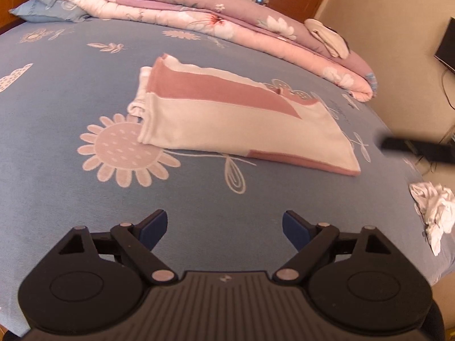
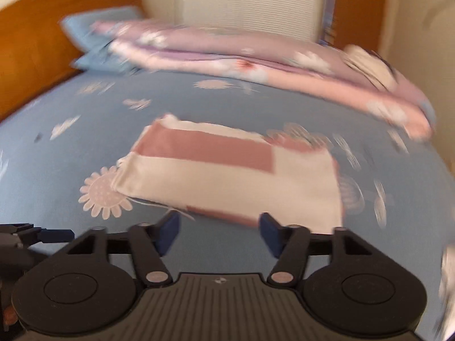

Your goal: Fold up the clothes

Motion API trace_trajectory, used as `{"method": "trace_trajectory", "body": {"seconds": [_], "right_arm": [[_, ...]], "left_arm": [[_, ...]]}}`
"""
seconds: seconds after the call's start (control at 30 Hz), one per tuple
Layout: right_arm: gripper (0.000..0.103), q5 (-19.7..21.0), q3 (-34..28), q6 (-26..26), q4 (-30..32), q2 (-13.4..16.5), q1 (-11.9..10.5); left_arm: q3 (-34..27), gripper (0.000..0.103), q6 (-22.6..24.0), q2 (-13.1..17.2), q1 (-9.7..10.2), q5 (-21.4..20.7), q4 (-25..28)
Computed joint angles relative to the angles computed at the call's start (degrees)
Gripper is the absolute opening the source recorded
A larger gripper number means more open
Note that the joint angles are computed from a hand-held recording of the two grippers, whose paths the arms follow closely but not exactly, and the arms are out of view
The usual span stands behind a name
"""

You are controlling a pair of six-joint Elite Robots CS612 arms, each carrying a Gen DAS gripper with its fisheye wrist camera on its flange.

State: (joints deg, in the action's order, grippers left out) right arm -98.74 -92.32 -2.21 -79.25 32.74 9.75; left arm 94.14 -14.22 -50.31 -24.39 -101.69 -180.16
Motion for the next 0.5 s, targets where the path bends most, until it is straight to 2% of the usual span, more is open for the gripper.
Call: {"method": "trace_trajectory", "body": {"seconds": [0.07, 0.13, 0.2, 0.27, 0.33, 0.43, 0.5], "right_arm": [[0.043, 2.6, 7.0, -6.5, -2.4, -3.2, 0.5], [0.036, 5.0, 15.6, -9.6, -3.6, -7.1, 1.0], [0.035, 6.5, 25.0, -11.8, -5.2, -11.1, 1.8], [0.035, 5.3, 34.0, -14.4, -7.0, -14.6, 3.0], [0.035, 3.8, 42.5, -15.3, -9.4, -17.8, 4.1], [0.032, 3.0, 53.6, -13.8, -13.2, -21.9, 5.0], [0.031, 4.0, 57.5, -11.7, -14.7, -23.2, 5.0]], "left_arm": [[0.1, 0.088, 1.6, 0.1, -0.19, 0.0, 0.5], [0.1, 0.088, 2.4, 0.4, -0.2, 0.1, 0.4], [-0.1, 0.088, 2.2, 0.8, 0.13, -0.6, 0.4], [-0.6, 0.088, 0.7, 1.3, 0.59, -1.1, 0.5], [-0.8, 0.088, -0.4, 1.7, 0.97, -0.5, 0.4], [-0.6, 0.088, 0.1, 1.9, 1.24, 1.8, -1.1], [-0.3, 0.088, -0.1, 2.0, 1.32, 4.0, -2.1]]}}
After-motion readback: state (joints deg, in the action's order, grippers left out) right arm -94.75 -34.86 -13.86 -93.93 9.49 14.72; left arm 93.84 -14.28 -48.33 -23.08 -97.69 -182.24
